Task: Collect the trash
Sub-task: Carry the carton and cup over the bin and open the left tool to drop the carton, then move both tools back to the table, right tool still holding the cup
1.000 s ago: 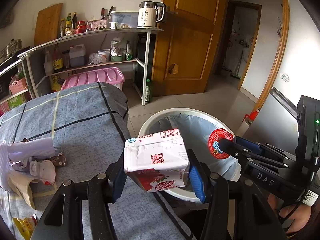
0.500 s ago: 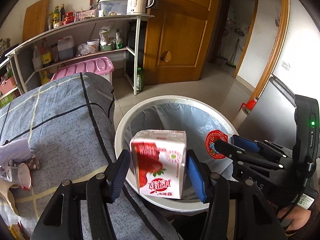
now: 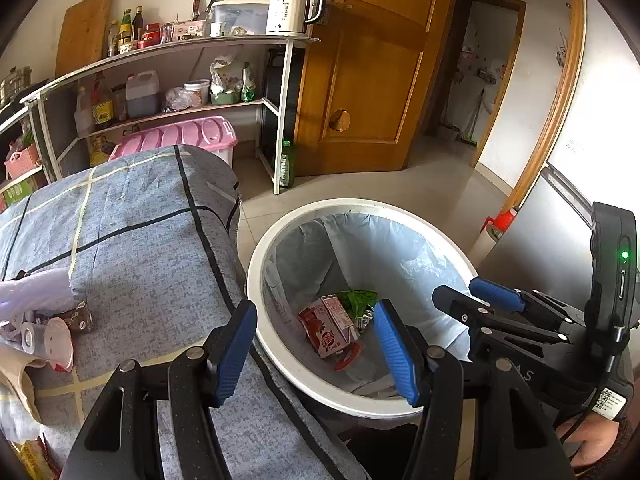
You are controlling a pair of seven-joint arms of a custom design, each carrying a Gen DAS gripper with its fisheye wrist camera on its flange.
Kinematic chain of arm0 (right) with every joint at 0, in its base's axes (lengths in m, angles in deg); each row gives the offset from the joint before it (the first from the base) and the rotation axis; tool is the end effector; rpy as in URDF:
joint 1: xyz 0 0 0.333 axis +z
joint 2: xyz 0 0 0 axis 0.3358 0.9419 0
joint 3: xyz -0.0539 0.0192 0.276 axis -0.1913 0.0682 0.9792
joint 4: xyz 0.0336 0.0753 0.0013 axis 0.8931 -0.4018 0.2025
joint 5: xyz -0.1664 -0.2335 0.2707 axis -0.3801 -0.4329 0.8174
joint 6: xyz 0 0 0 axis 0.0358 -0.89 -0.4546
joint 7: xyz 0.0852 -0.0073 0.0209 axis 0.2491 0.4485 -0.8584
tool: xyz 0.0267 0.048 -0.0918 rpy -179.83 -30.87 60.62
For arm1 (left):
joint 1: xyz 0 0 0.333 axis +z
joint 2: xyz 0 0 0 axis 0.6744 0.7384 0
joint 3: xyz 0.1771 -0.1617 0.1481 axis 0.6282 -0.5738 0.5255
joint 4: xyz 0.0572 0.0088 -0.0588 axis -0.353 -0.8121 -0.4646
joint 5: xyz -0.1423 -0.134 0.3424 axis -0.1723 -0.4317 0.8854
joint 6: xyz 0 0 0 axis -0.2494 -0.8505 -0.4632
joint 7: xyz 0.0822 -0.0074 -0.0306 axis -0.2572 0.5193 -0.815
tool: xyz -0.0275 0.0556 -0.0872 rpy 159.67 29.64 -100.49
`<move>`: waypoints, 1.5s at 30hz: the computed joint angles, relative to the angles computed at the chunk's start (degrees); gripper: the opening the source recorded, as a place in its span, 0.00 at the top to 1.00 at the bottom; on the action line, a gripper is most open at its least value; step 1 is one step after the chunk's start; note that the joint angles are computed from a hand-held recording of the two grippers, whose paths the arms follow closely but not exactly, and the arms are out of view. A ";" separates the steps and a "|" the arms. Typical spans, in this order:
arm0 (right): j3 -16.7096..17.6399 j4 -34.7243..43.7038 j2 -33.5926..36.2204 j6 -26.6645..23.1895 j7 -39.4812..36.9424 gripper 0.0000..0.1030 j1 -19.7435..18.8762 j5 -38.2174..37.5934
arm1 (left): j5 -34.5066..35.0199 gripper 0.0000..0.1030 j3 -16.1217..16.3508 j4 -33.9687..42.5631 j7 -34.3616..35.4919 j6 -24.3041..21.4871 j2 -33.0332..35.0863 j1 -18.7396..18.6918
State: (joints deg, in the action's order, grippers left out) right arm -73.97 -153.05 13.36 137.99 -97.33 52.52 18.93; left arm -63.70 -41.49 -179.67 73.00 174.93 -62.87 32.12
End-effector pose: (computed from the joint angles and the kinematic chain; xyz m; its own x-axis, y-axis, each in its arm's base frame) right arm 0.4202 0.3827 0.3916 -0.4822 -0.8611 -0.1612 -0.5916 0.4558 -0.6650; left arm 0.5280 -0.1605 0.4203 -0.7117 -0.6855 0.1533 -0.5680 0.4332 -0.6998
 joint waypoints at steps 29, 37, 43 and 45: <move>-4.50 23.55 17.35 4.64 -5.12 0.47 8.68 -7.47 | -7.33 0.41 7.57 -3.82 6.34 6.05 -4.94 7.16; -8.60 37.82 28.14 8.46 -13.92 0.47 12.36 -2.91 | -7.15 0.41 8.80 -0.79 4.97 5.72 -2.00 11.37; -10.58 50.46 37.04 8.66 -23.75 0.47 14.19 3.32 | -4.89 0.40 8.44 2.63 3.15 6.59 2.03 14.63; -11.02 54.45 39.88 8.55 -27.18 0.47 14.47 5.77 | -4.30 0.40 8.21 4.03 2.51 6.48 3.47 15.77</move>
